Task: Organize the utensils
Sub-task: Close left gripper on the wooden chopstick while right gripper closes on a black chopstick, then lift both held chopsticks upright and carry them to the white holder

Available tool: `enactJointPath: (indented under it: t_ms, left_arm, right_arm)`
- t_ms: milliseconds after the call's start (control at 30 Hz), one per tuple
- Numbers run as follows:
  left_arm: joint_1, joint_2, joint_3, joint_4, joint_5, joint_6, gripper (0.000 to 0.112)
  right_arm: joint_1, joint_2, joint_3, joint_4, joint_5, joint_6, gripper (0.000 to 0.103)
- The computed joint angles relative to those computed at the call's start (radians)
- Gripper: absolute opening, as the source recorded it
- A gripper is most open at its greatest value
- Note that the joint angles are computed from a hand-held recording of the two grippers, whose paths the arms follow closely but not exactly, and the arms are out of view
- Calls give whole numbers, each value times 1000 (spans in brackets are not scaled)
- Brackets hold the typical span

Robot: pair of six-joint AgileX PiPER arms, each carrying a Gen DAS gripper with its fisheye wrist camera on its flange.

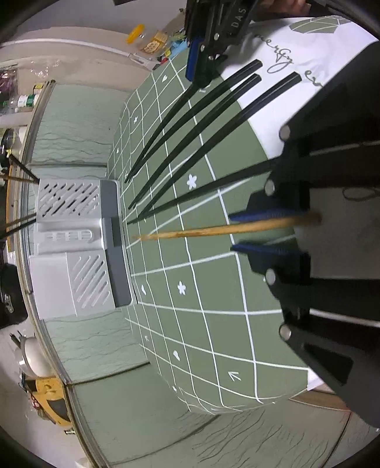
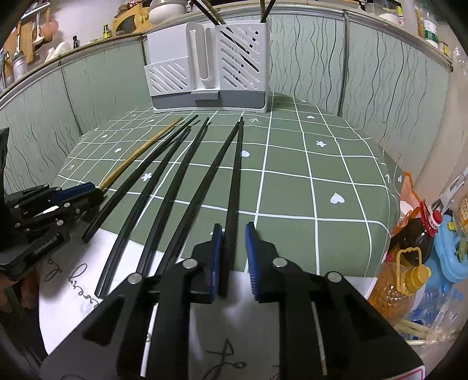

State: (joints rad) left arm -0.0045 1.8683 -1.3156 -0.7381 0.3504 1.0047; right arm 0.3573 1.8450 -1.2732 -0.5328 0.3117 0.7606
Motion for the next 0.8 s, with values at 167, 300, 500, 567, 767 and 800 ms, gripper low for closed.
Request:
enactJointPath:
  t_ms: [167, 300, 500, 567, 767, 800]
  left_arm:
    - [16, 5, -12, -22, 29, 17, 6]
    - [34, 10, -39, -16, 82, -9, 6]
    - [53, -24, -31, -47, 111, 21, 7]
    - [59, -38, -32, -51, 119, 25, 7]
    - [82, -74, -54, -56, 160, 18, 7]
    - [89, -81, -57, -64, 171, 22, 7]
  right_arm:
    - [6, -3, 6, -22, -2, 35, 7]
    - [0, -4, 1, 34, 3, -11, 6]
    - [-6, -35, 0, 83, 16, -53, 6]
    - [-2, -49, 2, 59, 21, -34, 6]
    - [-5, -92, -7, 81, 34, -62, 6]
    - [-6, -102, -11, 85, 37, -69, 6]
